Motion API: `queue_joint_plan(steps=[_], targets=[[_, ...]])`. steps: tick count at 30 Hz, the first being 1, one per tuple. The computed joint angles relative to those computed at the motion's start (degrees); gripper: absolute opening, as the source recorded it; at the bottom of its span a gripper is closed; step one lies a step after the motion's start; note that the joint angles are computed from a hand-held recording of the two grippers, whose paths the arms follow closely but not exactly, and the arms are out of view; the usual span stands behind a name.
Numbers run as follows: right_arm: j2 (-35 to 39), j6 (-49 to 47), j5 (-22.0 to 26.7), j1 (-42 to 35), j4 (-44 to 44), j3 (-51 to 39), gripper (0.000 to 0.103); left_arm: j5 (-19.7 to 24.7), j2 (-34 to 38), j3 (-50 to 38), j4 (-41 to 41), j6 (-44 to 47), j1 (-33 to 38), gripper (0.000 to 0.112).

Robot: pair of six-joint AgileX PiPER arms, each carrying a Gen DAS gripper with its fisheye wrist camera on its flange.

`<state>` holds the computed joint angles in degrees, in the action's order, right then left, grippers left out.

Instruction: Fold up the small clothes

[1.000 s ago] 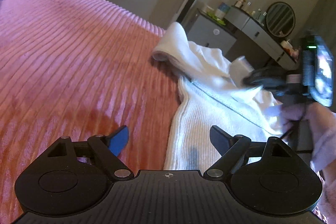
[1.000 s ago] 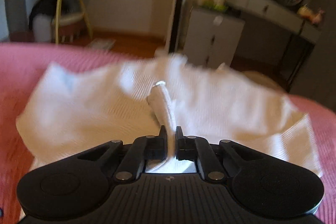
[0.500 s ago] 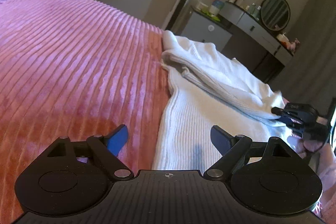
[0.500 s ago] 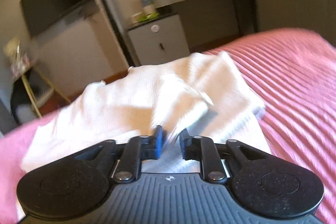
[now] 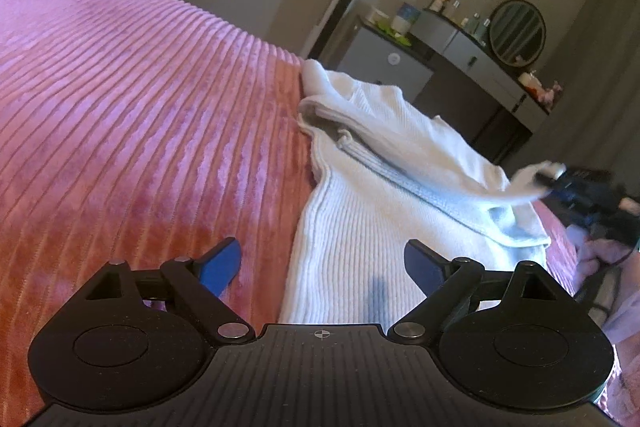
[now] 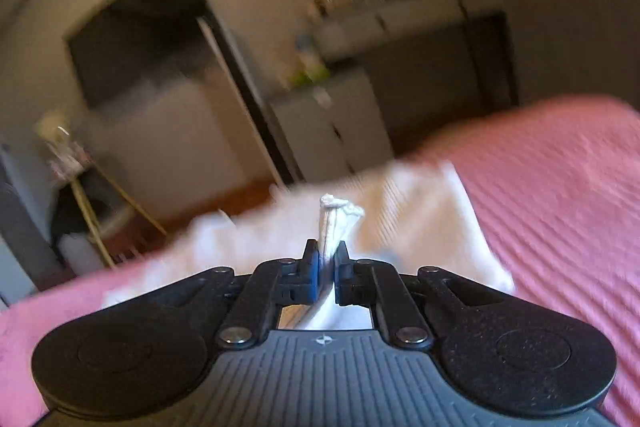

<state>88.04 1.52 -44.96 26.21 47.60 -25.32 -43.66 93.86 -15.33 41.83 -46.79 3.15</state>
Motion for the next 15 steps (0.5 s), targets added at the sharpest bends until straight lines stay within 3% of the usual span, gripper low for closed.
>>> queue_joint_plan(steps=[2, 4, 6, 8, 10, 13, 15], targets=[[-0.5, 2.1, -2.9, -0.4, -2.3, 1.8, 0.007, -0.1, 0.1, 0.0, 0.2, -0.2, 0.2, 0.093], [0.4, 3.3, -2.3, -1.7, -3.9, 3.3, 0.007, -0.2, 0.1, 0.0, 0.1, 0.2, 0.2, 0.093], [2.6, 2.1, 1.5, -3.1, -1.6, 3.4, 0.008, -0.5, 0.4, 0.1, 0.8, 0.1, 0.8, 0.093], [5.8, -0.4, 8.9, -6.5, 0.7, 1.4, 0.012, -0.3, 0.2, 0.0, 1.6, -0.3, 1.0, 0.094], [5.3, 3.1, 8.9, -6.7, -1.1, 3.1, 0.012, 0.0, 0.1, -0.2, 1.7, -0.5, 0.9, 0.094], [1.2, -3.5, 8.8, -3.5, 9.3, 3.0, 0.022, 0.3, -0.1, -0.3, 1.7, -0.8, 0.7, 0.094], [-0.8, -11.6, 5.6, 0.0, 19.4, 1.9, 0.033, 0.2, -0.1, -0.3, 1.8, -1.1, 0.7, 0.094]])
